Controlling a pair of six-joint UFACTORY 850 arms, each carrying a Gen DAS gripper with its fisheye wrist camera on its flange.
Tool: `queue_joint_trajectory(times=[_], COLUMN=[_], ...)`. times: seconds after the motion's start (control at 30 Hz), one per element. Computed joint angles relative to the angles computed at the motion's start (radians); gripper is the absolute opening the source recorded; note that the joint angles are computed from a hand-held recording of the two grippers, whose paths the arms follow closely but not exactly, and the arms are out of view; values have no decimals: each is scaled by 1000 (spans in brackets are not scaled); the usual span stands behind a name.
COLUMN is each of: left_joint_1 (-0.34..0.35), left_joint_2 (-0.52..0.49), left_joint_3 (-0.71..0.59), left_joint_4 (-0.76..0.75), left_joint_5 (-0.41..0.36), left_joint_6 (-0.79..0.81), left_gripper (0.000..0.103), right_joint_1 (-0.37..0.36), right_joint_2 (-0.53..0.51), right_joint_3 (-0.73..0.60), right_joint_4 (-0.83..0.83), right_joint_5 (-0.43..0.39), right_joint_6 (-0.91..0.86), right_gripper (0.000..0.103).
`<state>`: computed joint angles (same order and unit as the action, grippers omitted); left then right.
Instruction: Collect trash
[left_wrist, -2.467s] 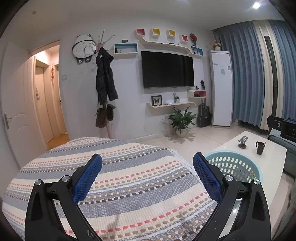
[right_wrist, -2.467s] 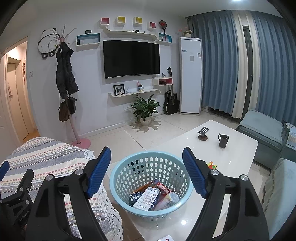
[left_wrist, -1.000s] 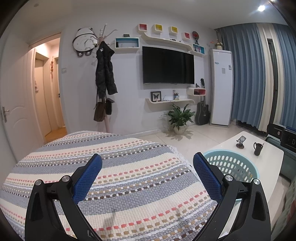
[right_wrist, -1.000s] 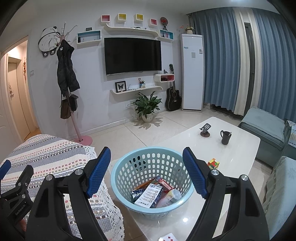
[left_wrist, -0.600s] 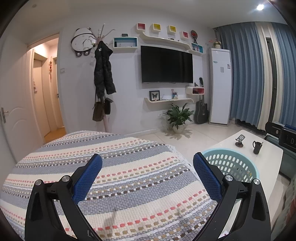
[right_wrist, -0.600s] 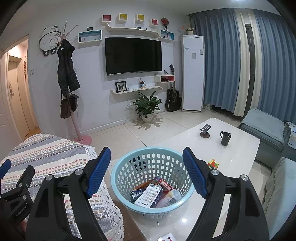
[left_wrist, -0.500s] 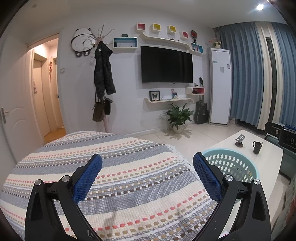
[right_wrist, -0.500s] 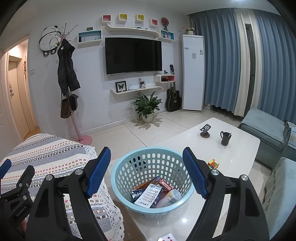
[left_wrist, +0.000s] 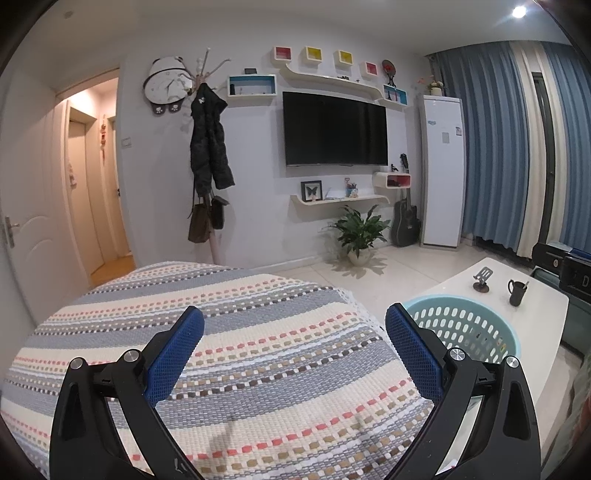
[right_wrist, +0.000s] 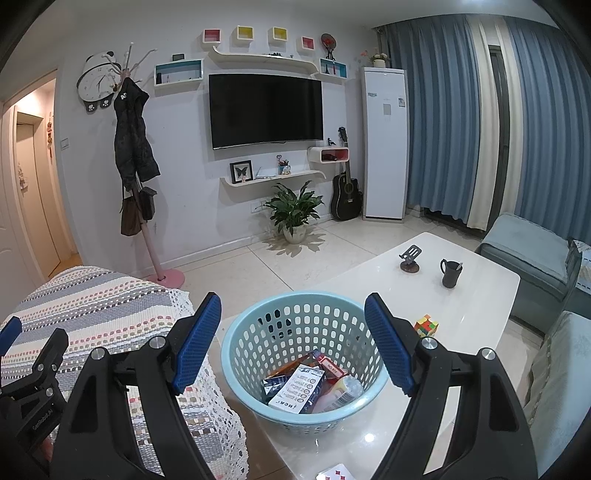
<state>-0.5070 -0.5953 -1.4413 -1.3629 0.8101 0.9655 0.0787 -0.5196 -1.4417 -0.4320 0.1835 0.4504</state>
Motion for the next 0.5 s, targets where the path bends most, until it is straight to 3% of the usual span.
queue_joint_trajectory(times=[0.5], left_joint_1=[-7], left_joint_2=[-1], left_joint_3=[0], left_joint_4=[1], left_joint_5=[28], left_joint_6=[7], left_gripper=[96], right_joint_1=[2], right_joint_2=[-7], right_joint_3=[-1], right_joint_4=[-11], right_joint_5=[3], right_joint_6=[6], right_gripper=[76])
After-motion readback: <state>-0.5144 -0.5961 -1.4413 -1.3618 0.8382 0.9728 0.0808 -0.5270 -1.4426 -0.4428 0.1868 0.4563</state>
